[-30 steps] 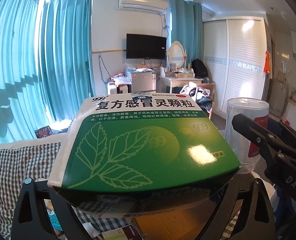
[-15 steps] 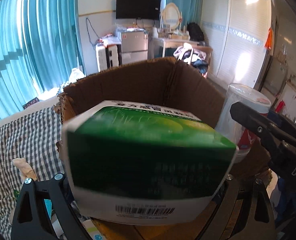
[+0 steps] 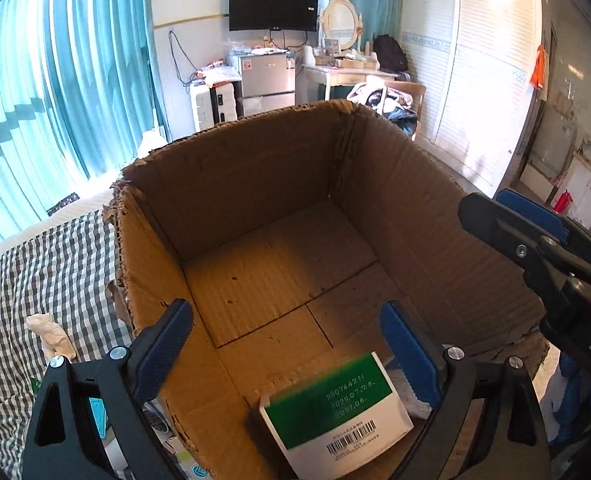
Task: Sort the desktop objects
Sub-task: 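Open the left tool dropping the green box while the right releases the canister, then move both tools back over the items on the checked bedspread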
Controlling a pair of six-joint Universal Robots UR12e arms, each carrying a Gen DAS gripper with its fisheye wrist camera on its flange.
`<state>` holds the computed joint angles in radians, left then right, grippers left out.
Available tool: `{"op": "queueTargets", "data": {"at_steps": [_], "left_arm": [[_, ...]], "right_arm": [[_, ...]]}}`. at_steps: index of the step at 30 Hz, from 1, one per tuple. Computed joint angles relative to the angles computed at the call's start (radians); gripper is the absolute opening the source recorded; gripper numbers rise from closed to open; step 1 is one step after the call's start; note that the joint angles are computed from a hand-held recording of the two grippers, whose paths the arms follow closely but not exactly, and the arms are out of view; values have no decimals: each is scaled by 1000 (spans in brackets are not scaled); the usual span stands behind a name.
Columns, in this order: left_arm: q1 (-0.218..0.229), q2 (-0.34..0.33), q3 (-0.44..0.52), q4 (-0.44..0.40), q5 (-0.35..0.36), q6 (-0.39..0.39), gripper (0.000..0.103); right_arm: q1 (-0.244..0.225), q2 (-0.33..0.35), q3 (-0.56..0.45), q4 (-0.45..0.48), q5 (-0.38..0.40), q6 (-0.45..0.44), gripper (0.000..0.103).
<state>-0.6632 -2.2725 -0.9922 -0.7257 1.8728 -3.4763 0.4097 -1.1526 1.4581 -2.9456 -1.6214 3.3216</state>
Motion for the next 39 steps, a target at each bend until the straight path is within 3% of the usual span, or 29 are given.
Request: {"op": "queueTargets", "data": {"at_steps": [6,12,18,31,39], "left_arm": [[8,22,-20,59,22,-1,97],[-1,58,-67,155,110,-3,100],[-10,96,-109,222,172,4,100],[-22,200,-241,362,360,4,103],[-12,267,-319,368,411,-42,103]], "right_arm": [[8,-12,22,-101,-37,-2,63],[21,-25,40,-204,-67,-15,68],[38,-39,46,-239,-71,-52,69],[85,-43,27,-316,-93,-74,103],[107,-43,7,-348,-43,-91,103]]}}
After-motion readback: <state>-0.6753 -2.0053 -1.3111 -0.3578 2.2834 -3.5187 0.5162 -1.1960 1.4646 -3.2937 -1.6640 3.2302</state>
